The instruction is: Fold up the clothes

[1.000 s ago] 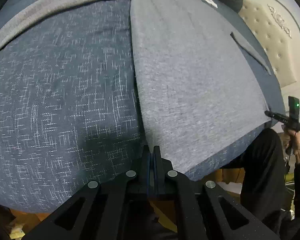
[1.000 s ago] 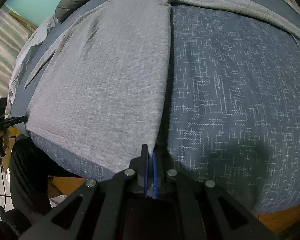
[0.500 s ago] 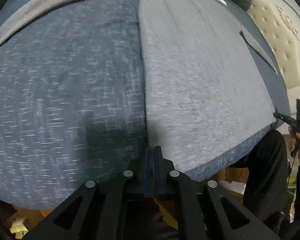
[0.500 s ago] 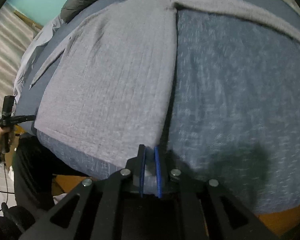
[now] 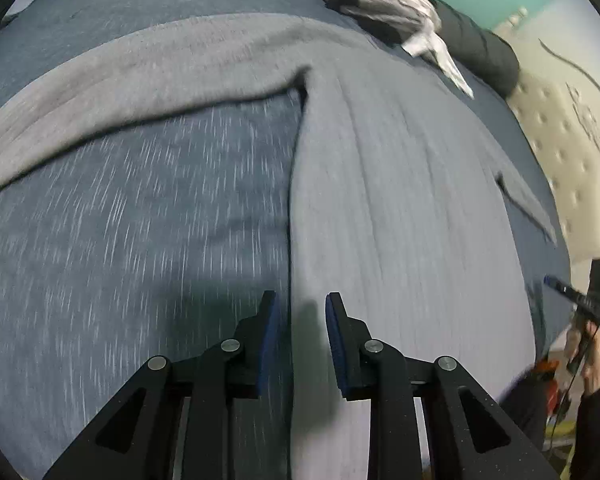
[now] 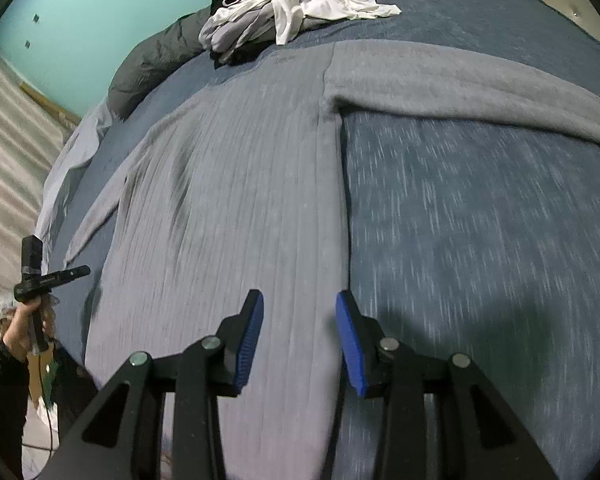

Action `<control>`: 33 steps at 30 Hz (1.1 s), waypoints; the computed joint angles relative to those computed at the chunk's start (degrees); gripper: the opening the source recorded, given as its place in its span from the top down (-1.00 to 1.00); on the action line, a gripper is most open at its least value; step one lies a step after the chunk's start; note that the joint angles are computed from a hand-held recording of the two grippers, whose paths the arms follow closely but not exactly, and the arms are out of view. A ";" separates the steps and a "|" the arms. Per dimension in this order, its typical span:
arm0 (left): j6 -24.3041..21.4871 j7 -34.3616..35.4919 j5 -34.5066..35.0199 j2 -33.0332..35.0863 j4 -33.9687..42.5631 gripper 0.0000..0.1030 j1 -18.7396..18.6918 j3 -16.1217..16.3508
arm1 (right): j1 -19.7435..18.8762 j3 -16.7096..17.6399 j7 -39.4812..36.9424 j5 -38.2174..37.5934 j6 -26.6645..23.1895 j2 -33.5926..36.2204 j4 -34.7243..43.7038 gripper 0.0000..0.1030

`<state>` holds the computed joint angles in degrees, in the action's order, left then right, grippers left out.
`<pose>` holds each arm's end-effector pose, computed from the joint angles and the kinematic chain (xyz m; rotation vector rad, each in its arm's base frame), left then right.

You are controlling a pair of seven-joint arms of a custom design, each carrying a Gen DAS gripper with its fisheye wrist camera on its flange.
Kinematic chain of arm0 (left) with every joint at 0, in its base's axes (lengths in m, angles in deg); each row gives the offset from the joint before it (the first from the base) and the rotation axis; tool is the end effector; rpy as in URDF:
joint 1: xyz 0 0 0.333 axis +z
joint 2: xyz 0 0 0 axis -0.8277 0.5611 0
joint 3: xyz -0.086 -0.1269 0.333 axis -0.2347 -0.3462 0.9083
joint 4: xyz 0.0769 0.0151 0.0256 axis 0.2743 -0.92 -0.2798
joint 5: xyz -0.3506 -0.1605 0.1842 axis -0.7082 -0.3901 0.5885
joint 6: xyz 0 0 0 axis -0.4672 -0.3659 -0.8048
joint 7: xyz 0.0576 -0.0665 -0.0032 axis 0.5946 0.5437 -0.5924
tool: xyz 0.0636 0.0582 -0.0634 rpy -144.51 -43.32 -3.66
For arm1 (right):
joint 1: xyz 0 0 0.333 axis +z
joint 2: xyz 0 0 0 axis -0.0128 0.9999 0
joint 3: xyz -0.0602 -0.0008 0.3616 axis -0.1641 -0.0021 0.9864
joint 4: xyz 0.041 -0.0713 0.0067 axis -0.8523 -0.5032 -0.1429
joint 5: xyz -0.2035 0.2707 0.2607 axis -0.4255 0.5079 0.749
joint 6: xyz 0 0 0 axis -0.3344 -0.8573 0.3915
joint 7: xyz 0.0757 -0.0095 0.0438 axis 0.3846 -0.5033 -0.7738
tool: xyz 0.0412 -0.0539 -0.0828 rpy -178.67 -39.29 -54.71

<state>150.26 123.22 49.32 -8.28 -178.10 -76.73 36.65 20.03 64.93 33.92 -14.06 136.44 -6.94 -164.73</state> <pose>0.3722 -0.1893 0.5509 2.3382 -1.9379 0.7849 0.4629 0.2318 0.5606 -2.1083 1.4221 0.1727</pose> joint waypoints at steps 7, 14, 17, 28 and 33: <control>8.21 -0.43 -0.85 11.87 5.75 0.48 1.68 -0.15 | -1.14 0.10 2.20 0.16 1.86 12.21 10.04 0.23; 9.68 6.34 -5.09 17.79 10.19 0.48 4.22 1.38 | -1.85 0.97 5.51 -1.32 3.58 20.75 17.05 0.23; 10.60 7.67 -5.80 20.34 11.96 0.48 5.15 0.25 | -2.07 1.44 5.17 -0.83 3.86 22.68 18.67 0.23; 11.01 3.29 1.02 19.33 11.41 1.00 8.92 -2.76 | -2.01 1.46 5.76 -2.24 7.13 23.13 18.49 0.96; 13.50 6.08 -3.78 18.51 10.09 1.00 6.79 0.21 | -2.26 1.60 6.89 -3.33 8.88 22.48 16.78 0.96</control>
<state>163.76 129.30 45.54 10.23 -168.00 -69.94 36.86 17.77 66.53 40.81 -17.39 145.32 15.55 -147.96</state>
